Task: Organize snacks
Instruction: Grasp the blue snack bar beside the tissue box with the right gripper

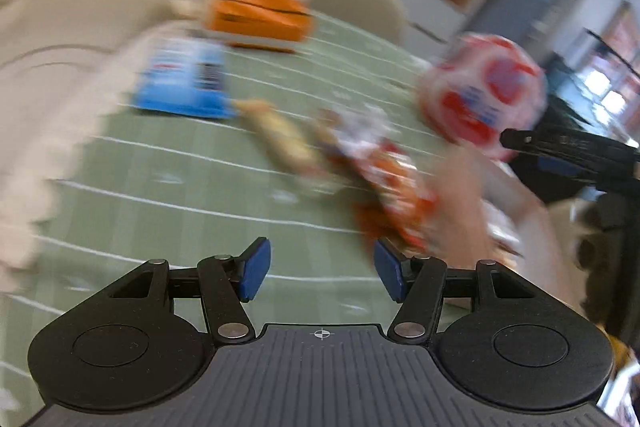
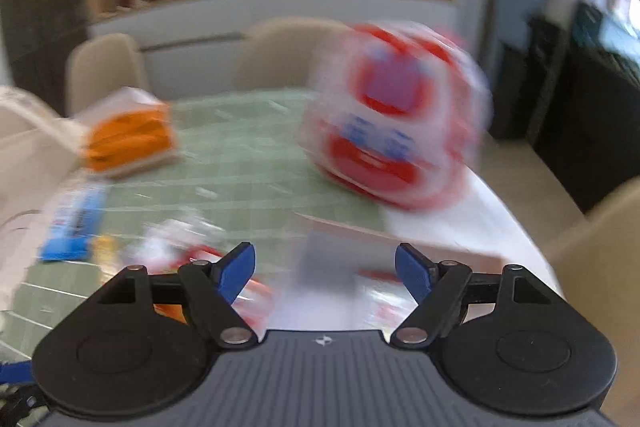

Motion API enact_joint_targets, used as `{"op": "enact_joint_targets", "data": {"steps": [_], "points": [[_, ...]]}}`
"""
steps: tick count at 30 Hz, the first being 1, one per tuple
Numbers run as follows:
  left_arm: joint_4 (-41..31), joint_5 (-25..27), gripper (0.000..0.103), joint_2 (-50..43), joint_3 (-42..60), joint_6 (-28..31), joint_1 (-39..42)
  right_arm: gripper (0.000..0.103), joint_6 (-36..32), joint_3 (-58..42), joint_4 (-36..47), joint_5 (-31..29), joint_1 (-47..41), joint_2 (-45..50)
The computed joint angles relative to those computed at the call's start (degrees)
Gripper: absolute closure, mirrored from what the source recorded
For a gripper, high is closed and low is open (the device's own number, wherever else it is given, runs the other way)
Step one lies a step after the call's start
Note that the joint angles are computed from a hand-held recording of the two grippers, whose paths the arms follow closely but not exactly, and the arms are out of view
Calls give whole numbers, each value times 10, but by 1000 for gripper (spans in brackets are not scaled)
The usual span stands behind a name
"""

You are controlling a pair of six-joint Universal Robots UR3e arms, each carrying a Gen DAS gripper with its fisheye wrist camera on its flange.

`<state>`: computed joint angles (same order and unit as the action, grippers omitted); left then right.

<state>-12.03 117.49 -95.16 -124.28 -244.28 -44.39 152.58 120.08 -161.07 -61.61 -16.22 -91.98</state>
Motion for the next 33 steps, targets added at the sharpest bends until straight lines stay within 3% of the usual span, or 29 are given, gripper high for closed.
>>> {"op": "enact_joint_targets", "data": {"steps": [3, 7, 11, 15, 19, 23, 28, 33], "points": [[-69, -51, 40, 96, -61, 15, 57, 21, 16, -52, 29, -38, 124, 48], [-85, -129, 40, 191, -141, 96, 135, 21, 89, -178, 51, -86, 274, 189], [-84, -179, 40, 246, -196, 166, 197, 21, 146, -376, 105, -131, 375, 353], [-72, -194, 41, 286, -232, 186, 223, 21, 205, -550, 156, -204, 441, 474], [-77, -204, 41, 317, -250, 207, 246, 21, 246, -685, 210, -201, 463, 558], [-77, -217, 41, 331, -265, 218, 263, 21, 243, -794, 257, -204, 479, 615], [-71, -202, 44, 303, -254, 204, 243, 20, 211, -855, 311, -224, 496, 644], [-96, -186, 45, 316, -247, 180, 228, 30, 220, -748, 319, -168, 464, 566]]}}
